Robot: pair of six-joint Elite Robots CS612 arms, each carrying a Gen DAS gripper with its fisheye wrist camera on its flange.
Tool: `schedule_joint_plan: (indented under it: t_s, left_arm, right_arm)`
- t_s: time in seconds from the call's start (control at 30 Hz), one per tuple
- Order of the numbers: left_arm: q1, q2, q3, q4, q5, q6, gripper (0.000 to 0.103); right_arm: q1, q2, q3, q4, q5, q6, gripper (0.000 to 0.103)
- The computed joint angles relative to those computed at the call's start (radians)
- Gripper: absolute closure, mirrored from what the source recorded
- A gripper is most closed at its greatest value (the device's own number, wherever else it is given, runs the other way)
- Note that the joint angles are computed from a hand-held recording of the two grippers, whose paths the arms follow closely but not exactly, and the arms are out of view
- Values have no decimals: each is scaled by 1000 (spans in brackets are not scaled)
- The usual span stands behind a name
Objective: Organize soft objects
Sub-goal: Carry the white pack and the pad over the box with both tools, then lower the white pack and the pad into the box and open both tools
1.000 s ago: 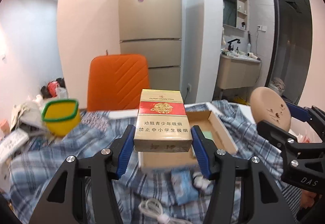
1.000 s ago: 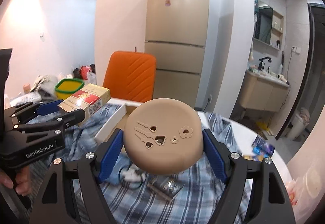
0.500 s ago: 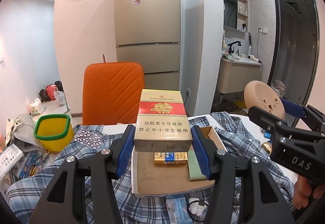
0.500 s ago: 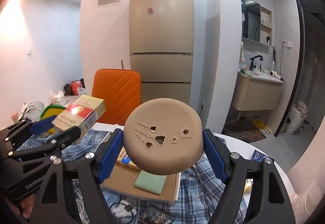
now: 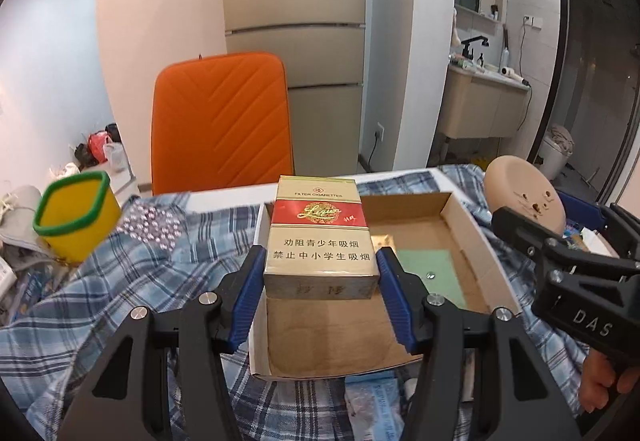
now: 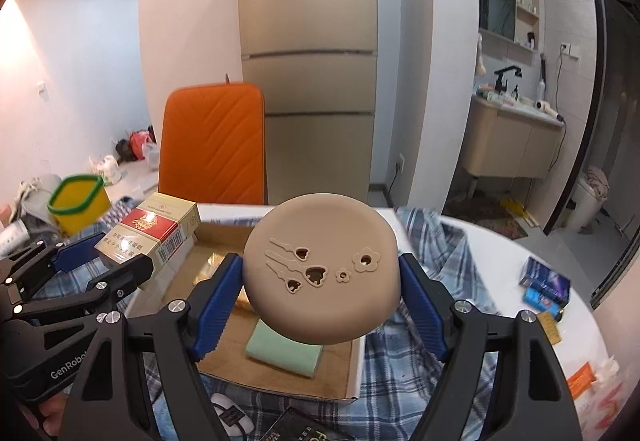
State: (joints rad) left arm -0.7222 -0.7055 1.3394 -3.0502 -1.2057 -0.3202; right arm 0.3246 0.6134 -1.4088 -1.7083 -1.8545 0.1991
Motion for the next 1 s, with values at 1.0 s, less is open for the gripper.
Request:
schedule_joint_plan:
  t_s: [1.0]
  left_arm:
    - [23,16,-3,56,-62,-60,24]
  right_arm:
    - [-3,18,57,50,47,-6,19]
